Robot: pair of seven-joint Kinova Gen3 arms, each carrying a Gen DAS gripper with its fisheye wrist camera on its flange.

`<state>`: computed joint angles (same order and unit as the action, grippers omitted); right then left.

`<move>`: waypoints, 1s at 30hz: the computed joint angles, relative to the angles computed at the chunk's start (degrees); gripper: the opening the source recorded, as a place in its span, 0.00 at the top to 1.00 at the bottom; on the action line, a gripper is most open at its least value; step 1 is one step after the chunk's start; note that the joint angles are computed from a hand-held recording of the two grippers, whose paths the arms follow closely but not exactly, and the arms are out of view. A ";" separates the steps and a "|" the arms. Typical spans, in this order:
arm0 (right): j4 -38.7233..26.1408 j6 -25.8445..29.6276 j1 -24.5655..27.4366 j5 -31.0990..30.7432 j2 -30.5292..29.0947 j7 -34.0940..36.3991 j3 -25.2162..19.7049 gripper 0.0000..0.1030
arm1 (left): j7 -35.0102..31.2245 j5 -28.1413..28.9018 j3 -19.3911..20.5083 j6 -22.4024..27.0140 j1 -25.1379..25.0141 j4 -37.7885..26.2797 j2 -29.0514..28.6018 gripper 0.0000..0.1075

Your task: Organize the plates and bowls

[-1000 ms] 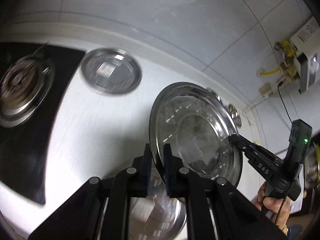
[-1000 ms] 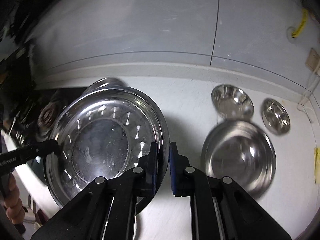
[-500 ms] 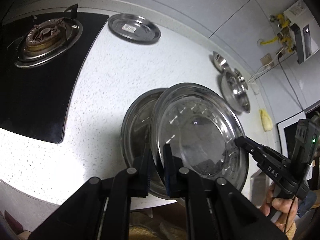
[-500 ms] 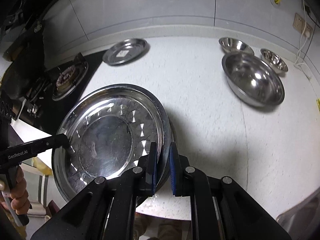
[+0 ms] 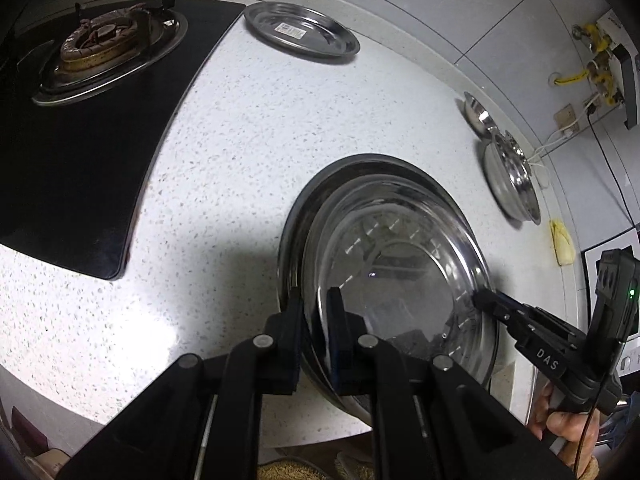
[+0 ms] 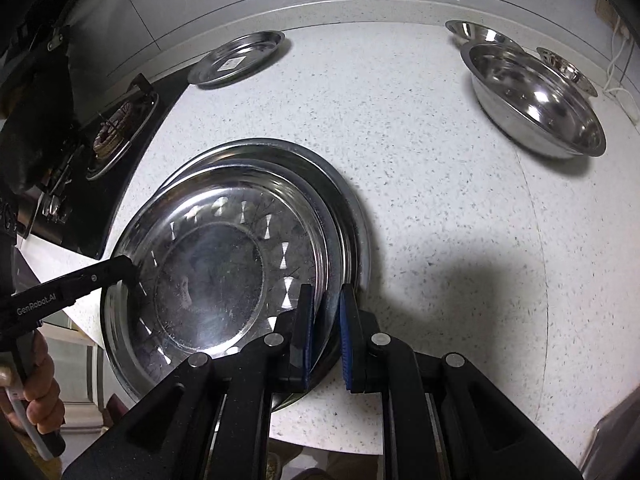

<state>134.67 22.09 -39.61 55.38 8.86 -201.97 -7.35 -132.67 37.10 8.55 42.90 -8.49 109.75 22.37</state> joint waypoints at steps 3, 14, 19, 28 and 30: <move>0.09 -0.72 0.49 0.10 -0.03 0.53 0.20 0.89 | 0.53 0.23 -0.08 -0.77 0.25 0.11 0.02 0.91; 0.09 0.72 -0.21 0.68 -0.68 0.80 0.32 0.88 | 1.37 -0.18 0.46 -6.31 1.23 2.02 -2.39 0.90; 0.68 0.52 0.80 3.45 -1.80 -1.48 -0.79 0.88 | 0.75 1.20 0.42 -6.38 0.10 1.89 -3.13 0.89; 0.69 0.13 3.18 6.07 -2.91 -2.71 -1.67 0.59 | 5.21 -0.04 -1.29 -3.25 -0.36 -2.46 -1.80 0.61; 0.12 -0.99 4.69 5.63 -2.82 -0.43 -1.39 0.54 | 7.72 -1.57 -1.71 -1.55 0.03 -5.14 -0.49 0.61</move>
